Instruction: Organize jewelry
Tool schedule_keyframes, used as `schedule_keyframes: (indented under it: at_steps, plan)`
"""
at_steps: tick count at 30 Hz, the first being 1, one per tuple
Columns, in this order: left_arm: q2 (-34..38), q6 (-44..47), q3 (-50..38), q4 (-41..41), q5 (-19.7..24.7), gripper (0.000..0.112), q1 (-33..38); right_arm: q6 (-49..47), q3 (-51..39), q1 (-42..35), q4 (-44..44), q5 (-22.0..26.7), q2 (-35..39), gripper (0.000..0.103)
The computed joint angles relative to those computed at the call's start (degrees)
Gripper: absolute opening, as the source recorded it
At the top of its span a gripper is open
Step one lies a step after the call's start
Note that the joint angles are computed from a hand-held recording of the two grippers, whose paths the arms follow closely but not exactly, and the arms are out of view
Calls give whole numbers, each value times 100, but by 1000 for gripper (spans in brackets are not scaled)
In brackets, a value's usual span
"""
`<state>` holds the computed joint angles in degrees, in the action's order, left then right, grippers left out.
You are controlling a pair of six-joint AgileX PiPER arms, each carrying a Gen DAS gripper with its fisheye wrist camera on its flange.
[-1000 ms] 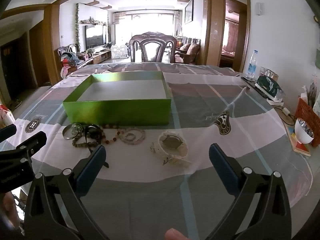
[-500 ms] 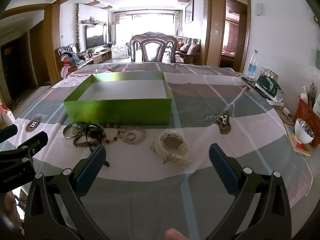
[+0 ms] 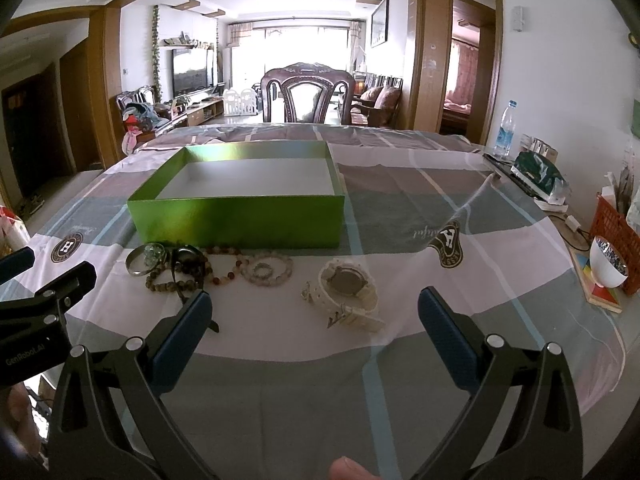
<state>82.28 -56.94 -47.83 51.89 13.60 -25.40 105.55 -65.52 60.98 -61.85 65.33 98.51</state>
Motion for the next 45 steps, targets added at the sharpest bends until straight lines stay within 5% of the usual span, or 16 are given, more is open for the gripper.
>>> schedule_keyframes:
  at_steps: [20, 29, 45]
  plan:
    - [36, -369, 51, 339, 16, 99, -42, 126, 163, 29, -13, -9, -34, 100]
    - [42, 92, 99, -111, -167, 99, 134, 197, 201, 38, -118, 44, -140, 100]
    - [191, -612, -6, 621, 156, 99, -56, 234, 244, -32, -73, -38, -159, 100]
